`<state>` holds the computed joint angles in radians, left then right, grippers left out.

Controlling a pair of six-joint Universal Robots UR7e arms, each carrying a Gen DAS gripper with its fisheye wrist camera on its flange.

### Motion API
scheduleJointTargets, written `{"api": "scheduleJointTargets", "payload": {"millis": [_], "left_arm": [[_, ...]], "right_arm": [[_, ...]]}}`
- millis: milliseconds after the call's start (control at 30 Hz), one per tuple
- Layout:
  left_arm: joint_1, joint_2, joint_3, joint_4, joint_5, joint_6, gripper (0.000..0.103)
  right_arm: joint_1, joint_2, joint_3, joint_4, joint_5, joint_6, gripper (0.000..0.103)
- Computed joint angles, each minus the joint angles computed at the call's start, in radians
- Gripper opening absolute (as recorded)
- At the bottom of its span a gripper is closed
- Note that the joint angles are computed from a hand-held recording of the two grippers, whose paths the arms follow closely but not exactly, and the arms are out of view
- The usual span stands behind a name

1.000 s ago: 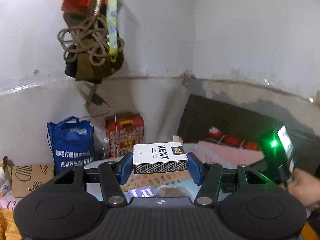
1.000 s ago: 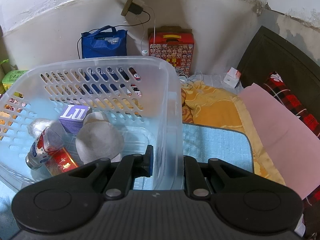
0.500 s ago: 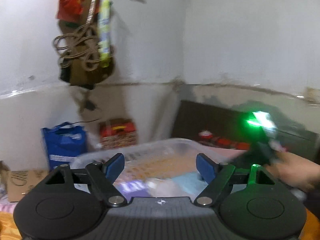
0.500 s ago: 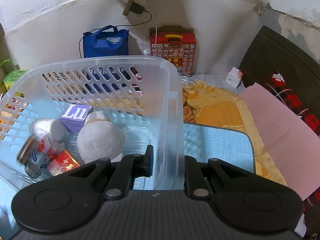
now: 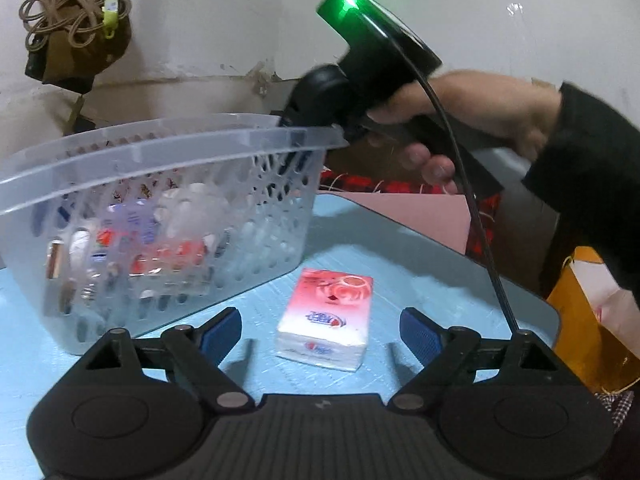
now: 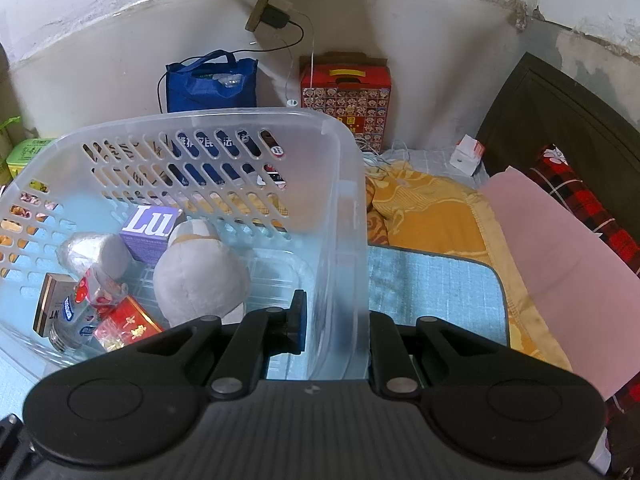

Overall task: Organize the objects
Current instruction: 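Grasp the pink tissue pack with the left tool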

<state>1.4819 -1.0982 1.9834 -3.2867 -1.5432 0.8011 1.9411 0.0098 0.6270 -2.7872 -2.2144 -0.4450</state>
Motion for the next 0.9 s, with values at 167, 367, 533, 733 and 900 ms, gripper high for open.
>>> {"api": "scheduleJointTargets", "payload": {"millis": [167,367,533,733,900], "left_arm": [[-0.027,0.033,-0.013,0.006,0.101,-0.033,0.089],[-0.027,0.05,-0.032,0.027,0.115,-0.056,0.06],[-0.007,0.051,-0.028,-0.006,0.059,-0.064,0.059],[0.018,0.042,-0.019,-0.042,-0.016,-0.069,0.059],[0.026,0.044,-0.012,-0.08,-0.039,-0.067,0.059]], "right_arm": [[0.0,0.007,-0.015,0.005,-0.001,-0.004,0.014],[-0.002,-0.004,0.002,0.001,0.014,-0.002,0.015],[-0.002,-0.009,0.01,-0.002,0.014,-0.003,0.015],[0.0,-0.005,0.003,0.006,0.005,-0.005,0.015],[0.001,-0.003,0.0,0.011,0.001,-0.004,0.015]]}}
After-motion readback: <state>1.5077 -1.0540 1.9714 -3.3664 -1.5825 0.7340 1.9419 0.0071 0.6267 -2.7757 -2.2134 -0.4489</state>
